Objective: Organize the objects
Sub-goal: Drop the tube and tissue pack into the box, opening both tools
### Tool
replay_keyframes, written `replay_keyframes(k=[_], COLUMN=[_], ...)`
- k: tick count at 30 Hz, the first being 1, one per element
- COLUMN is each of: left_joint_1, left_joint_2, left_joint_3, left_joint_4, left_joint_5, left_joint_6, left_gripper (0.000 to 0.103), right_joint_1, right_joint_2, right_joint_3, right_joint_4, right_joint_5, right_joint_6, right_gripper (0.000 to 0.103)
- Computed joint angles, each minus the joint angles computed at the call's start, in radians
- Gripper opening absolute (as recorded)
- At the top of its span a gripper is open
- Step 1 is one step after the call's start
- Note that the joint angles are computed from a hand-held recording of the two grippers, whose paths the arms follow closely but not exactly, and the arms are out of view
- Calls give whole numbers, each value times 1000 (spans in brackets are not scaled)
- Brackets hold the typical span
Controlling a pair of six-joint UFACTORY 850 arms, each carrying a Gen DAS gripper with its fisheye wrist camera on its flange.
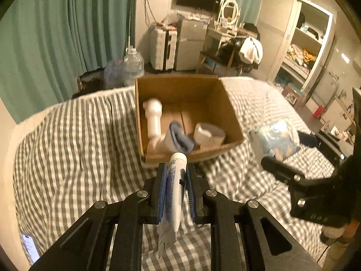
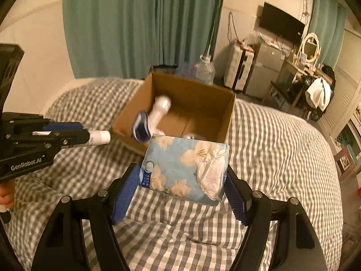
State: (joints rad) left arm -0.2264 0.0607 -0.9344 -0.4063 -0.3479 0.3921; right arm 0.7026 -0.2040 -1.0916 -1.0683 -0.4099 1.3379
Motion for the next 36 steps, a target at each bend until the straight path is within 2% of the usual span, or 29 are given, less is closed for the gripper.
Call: replay_keyframes(k=[4,9,13,18,22,25,28,31,32,34,36], left_joint_1=[-11,-19,-26,-30,-28,-22,-26,-19,-17,-17,-29], left_joint_2=[-14,-88,-184,-337,-451,-500,-529,-535,-536,-534,-517], left_joint_3=[-52,-149,-245,-375,-454,-475,-483,-479,-480,-485,-473], left_joint_4=[18,34,79,160,135,82,113,-17,-59,-38,100], left_joint_5=[3,14,15,13,19,35,68,80,68,45,55], left_joint_6=[-8,-17,-50,-107,-69,-8,-4,138,187,180,62], left_gripper=[17,17,17,17,17,17,17,18,19,26,52], right_joint_1=[1,-28,-67,-124,-164,-185,-199,-203,-201,-194,-186], right_joint_2=[5,-23,-63,-161,-253,-315,-349,-362,-363,-351,-330], right_joint_3=[-27,-81,-135,-226,-297,-340,-347,-338,-334,-319,-300], right_joint_4=[-25,-23,4,52,134,195,228,200,180,75,-43], right_joint_5=[-1,19,42,76,107,126,171,204,206,209,197], right_joint_6=[16,0,-22,-58,-127,-177,-184,-157,-141,-39,78], right_gripper=[73,73,73,73,73,73,73,75,75,77,82])
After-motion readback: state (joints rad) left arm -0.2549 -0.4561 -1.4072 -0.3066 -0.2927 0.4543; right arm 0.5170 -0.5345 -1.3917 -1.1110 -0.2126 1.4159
